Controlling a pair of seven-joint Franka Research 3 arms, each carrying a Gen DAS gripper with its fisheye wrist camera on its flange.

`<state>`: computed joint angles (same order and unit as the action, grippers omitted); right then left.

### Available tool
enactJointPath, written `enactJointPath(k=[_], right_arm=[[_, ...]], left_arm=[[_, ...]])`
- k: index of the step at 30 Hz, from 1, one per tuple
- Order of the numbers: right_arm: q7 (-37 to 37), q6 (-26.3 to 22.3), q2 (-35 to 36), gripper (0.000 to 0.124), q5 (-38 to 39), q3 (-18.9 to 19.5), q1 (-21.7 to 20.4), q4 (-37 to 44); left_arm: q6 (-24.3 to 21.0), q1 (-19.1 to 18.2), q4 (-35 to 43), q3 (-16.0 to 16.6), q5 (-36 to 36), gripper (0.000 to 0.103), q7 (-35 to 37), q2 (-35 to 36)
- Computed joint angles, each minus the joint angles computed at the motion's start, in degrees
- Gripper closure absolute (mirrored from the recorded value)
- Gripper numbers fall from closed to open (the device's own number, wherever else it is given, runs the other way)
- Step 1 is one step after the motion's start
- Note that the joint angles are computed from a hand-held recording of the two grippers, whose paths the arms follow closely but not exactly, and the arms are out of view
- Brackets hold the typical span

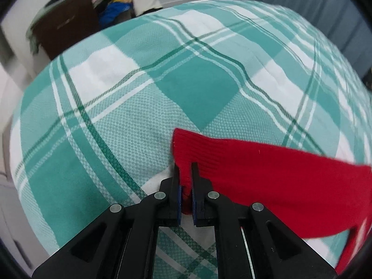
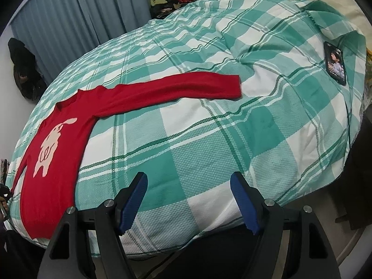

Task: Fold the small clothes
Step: 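Lay the held sleeve across the sweater body and open the left gripper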

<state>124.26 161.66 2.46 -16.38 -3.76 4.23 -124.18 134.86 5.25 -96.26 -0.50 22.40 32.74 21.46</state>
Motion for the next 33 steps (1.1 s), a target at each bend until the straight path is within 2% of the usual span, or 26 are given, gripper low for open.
enactJointPath(k=[1,4,5,6,8,10,13,15,19,23,25,27,28,30,31,33], right_arm=[[0.5,0.2,-0.2,0.050,-0.6,-0.1,0.0,-0.2],[2.0,0.6,-0.6,0.050,-2.7,-0.1,0.0,-0.5],[2.4,0.7,-0.7,0.050,-3.2,-0.1,0.0,-0.6],[3.2,0.7,-0.8,0.050,-4.1,-0.1,-0.1,-0.7],[5.2,0.4,-1.0,0.047,-6.7,0.0,-0.1,-0.6],[7.2,-0.7,-1.1,0.035,-9.8,0.1,0.0,-0.1],[10.7,-4.8,-0.8,0.034,-17.0,0.7,0.7,2.2],[11.6,-7.3,-0.1,0.034,-20.6,1.2,1.5,4.1],[9.6,-3.4,1.8,0.032,-23.4,1.8,3.3,6.4],[7.0,2.3,5.5,0.032,-18.0,1.7,5.5,8.2],[7.6,8.6,8.0,0.032,-13.0,1.4,6.0,7.8],[12.3,10.6,10.3,0.032,-14.3,-1.7,9.1,8.0],[12.6,7.8,12.1,0.032,-13.8,-2.5,10.3,9.2],[6.0,0.4,14.7,0.031,-4.9,0.4,8.6,12.1],[2.8,-0.8,15.7,0.029,-0.2,1.9,7.2,12.7],[0.0,0.5,16.2,0.025,4.6,2.5,6.4,12.3]], left_arm=[[-0.3,-0.2,-0.2,0.1,0.5,0.095,0.2,-0.3],[0.9,-0.1,-2.2,0.0,0.8,0.071,0.1,-2.1],[1.2,0.0,-3.0,0.1,0.8,0.050,-0.5,-2.9],[1.4,-0.5,-4.6,0.5,2.0,0.034,-2.4,-4.6],[3.0,-1.5,-7.5,1.1,6.0,0.026,-6.5,-7.6],[4.2,-1.8,-9.5,0.7,8.8,0.022,-8.2,-10.1],[5.5,-2.3,-12.7,-0.5,12.5,0.019,-9.2,-14.5],[7.3,-2.9,-14.7,-1.7,14.9,0.013,-9.8,-17.2],[11.5,-4.5,-17.5,-4.5,16.4,0.007,-8.5,-20.0],[15.2,-7.3,-18.4,-7.1,12.0,0.006,-3.3,-18.0],[15.7,-8.6,-18.0,-7.7,9.6,0.006,-2.4,-15.7],[16.3,-9.6,-18.0,-7.8,7.2,0.006,-1.6,-13.2],[16.4,-10.1,-18.3,-7.6,7.2,0.006,-1.9,-12.5],[17.8,-11.5,-19.8,-6.2,12.0,0.006,-4.4,-11.9],[18.5,-12.1,-20.4,-5.9,14.3,0.005,-5.2,-11.9],[18.5,-12.1,-20.4,-5.9,14.5,0.002,-3.1,-11.6]])
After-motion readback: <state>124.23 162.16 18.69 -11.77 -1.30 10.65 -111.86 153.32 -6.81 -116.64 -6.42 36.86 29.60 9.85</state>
